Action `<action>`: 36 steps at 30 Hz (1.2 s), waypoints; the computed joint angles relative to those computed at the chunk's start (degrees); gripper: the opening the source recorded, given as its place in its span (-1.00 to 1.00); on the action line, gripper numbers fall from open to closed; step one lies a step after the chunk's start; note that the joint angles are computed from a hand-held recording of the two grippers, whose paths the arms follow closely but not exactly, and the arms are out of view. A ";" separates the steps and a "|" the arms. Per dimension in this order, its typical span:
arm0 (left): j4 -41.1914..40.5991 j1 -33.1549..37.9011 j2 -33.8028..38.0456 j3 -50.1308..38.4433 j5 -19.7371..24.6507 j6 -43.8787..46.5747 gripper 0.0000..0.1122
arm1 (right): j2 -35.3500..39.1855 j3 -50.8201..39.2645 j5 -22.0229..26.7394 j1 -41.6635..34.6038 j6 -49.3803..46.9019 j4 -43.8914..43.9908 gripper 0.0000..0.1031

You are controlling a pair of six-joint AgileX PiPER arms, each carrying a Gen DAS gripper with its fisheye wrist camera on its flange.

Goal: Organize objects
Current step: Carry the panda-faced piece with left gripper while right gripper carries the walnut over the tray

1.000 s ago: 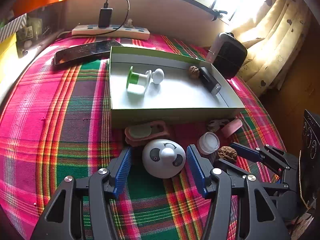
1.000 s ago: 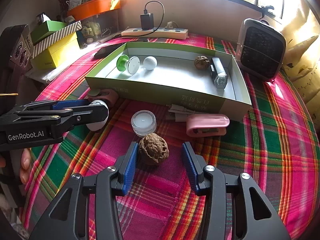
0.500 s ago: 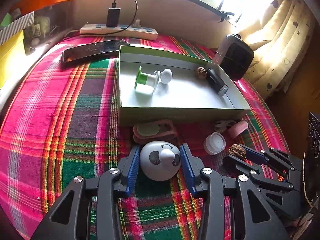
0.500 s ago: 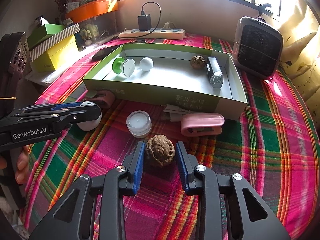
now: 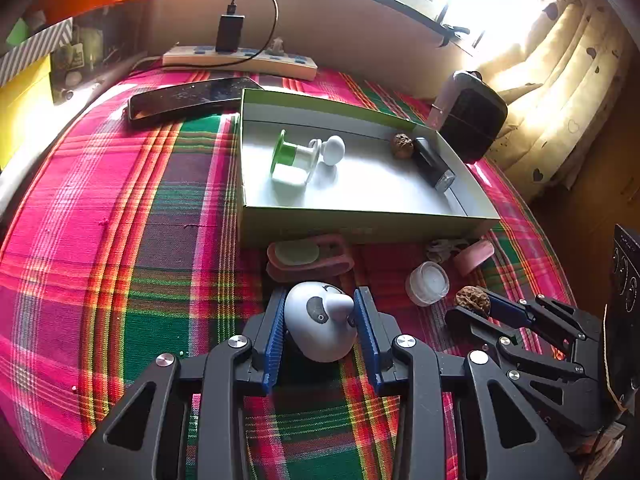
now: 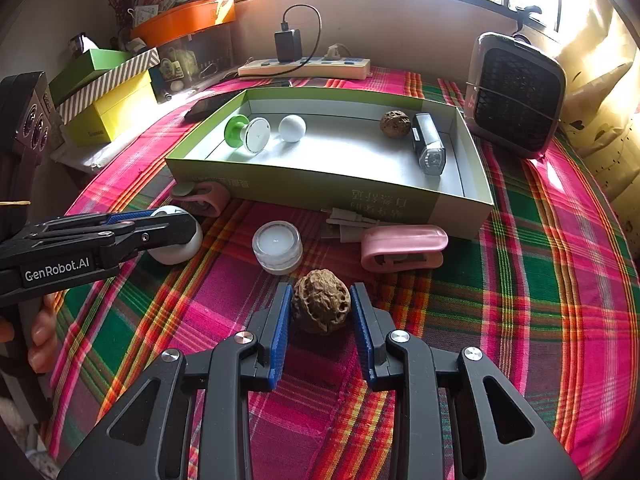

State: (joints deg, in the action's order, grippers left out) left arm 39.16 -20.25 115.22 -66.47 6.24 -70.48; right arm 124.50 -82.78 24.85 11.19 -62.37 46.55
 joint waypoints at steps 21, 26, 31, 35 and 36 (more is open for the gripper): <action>-0.24 -0.12 -0.16 0.14 -0.13 0.30 -0.44 | -0.10 0.36 -0.25 0.04 -0.19 0.37 -0.41; 0.50 -0.18 -0.31 0.30 -0.32 -0.33 -0.47 | -0.03 0.24 -0.31 -0.02 0.09 0.24 -0.41; 1.33 -0.38 -0.55 0.43 -0.02 -0.82 -0.47 | -0.06 0.22 -0.45 0.06 0.43 0.01 -0.41; 2.59 -0.38 -0.67 0.77 -0.30 -1.99 -0.47 | -0.12 0.37 -0.51 0.00 0.37 0.21 -0.41; 2.53 -0.32 -0.69 0.86 -0.43 -2.02 -0.47 | -0.18 0.44 -0.52 0.01 0.35 0.25 -0.41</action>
State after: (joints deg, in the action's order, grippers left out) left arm 41.70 -20.57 114.53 -65.61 5.81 -72.50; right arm 124.32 -82.34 24.33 11.20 -62.02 46.81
